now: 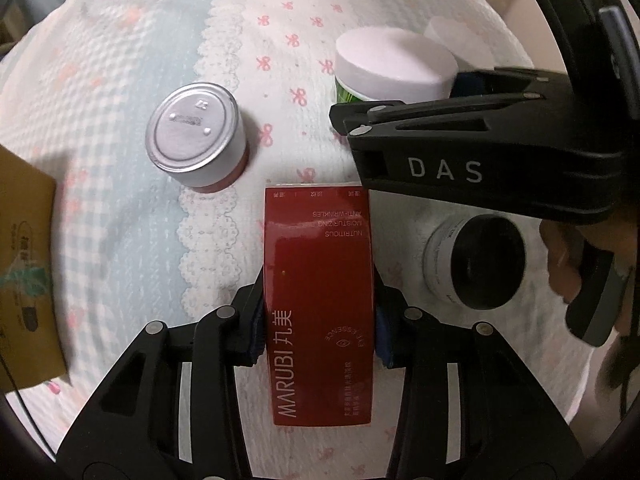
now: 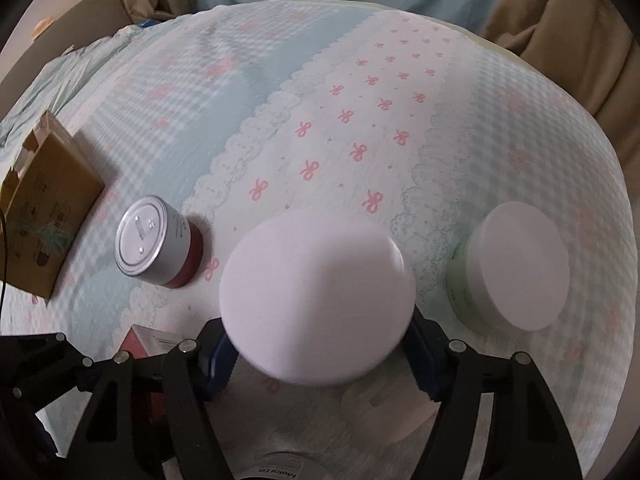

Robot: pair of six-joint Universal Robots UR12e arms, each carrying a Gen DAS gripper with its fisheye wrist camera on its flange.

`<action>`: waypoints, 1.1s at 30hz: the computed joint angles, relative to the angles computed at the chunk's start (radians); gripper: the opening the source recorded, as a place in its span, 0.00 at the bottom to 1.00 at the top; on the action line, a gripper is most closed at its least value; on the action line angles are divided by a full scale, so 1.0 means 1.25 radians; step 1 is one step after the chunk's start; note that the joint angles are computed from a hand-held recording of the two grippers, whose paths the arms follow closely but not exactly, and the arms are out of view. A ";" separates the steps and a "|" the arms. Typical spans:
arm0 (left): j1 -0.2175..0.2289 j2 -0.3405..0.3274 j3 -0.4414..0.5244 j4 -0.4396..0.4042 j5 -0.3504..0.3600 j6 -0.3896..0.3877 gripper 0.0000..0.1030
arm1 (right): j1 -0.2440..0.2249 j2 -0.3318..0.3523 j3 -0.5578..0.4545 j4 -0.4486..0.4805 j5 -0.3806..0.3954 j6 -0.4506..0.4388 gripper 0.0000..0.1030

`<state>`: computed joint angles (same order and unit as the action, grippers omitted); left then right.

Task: Organize rigid objects
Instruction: 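Lift the red box with the left tool while the right tool grasps the green jar, then carry the red box and green jar into the cardboard box and release both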

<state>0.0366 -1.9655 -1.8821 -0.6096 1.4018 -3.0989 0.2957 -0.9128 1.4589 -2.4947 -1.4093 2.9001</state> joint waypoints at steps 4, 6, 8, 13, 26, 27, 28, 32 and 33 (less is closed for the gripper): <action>0.006 0.012 -0.005 -0.001 -0.008 0.003 0.36 | -0.001 -0.011 0.006 -0.003 -0.001 0.032 0.65; 0.009 0.018 -0.008 -0.001 -0.017 -0.005 0.36 | -0.001 -0.018 0.010 -0.006 -0.007 0.044 0.64; 0.013 0.025 -0.014 -0.002 -0.021 -0.007 0.36 | -0.002 -0.025 0.015 -0.003 -0.009 0.051 0.64; 0.026 0.036 -0.027 -0.001 -0.031 -0.021 0.36 | 0.000 -0.035 0.027 -0.003 -0.009 0.064 0.64; 0.087 0.135 -0.054 0.019 -0.072 -0.035 0.36 | 0.015 -0.123 0.067 -0.048 -0.013 0.161 0.64; 0.093 0.146 -0.052 0.020 -0.076 -0.037 0.36 | 0.018 -0.133 0.069 -0.052 -0.013 0.166 0.64; 0.097 0.154 -0.049 0.021 -0.078 -0.039 0.36 | 0.023 -0.149 0.072 -0.058 -0.015 0.174 0.64; 0.137 0.214 -0.048 0.000 -0.126 -0.014 0.36 | 0.044 -0.192 0.067 -0.057 -0.024 0.199 0.64; 0.149 0.228 -0.046 -0.013 -0.142 -0.008 0.36 | 0.049 -0.198 0.065 -0.057 -0.023 0.206 0.64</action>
